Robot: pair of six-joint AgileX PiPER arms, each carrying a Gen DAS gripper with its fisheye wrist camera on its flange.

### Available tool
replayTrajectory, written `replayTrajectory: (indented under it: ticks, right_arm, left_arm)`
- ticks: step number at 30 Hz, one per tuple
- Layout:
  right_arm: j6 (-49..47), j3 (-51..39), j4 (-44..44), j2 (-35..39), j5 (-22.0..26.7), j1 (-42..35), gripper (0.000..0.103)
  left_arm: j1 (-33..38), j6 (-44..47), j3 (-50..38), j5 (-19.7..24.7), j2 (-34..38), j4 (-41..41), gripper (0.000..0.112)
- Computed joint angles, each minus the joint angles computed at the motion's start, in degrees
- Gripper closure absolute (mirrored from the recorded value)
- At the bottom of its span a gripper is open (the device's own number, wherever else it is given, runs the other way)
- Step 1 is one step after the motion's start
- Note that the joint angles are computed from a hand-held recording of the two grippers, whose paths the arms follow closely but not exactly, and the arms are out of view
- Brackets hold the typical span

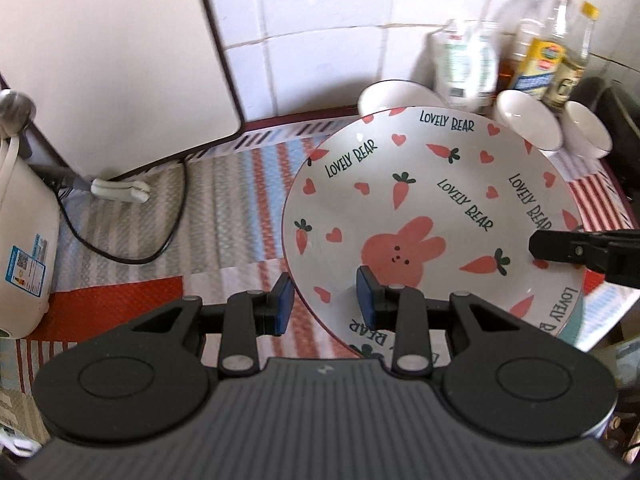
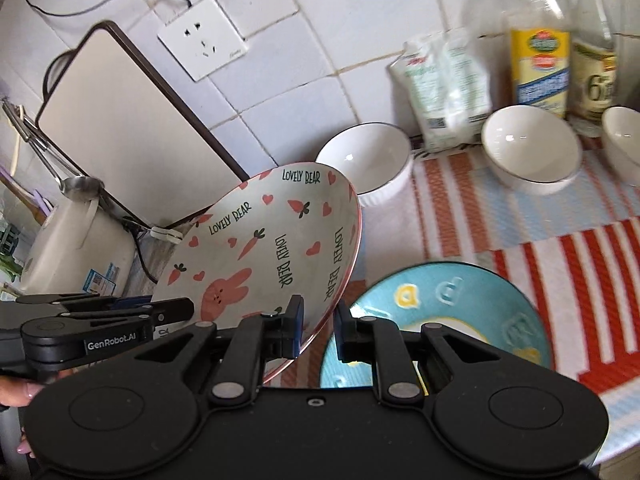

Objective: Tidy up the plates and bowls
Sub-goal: 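Lift the rabbit plate with both grippers and carry it over the blue egg plate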

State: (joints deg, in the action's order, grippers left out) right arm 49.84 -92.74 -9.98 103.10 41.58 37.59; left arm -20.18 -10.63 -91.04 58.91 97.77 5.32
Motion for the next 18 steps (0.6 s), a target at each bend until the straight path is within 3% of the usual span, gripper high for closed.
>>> replayTrajectory:
  ticks: [10,18]
  right_arm:
    - [5.5,11.8,-4.0,-12.7,2.9,1.7,0.082]
    - [9.6,21.1,-5.8,-20.2,5.1,2.9,0.081]
  left_arm:
    - [-8.5,-3.7,-1.4,3.7,-1.7,1.2,0.08]
    - [-14.5,-6.5,0.1,3.4,-0.7,1.2,0.08]
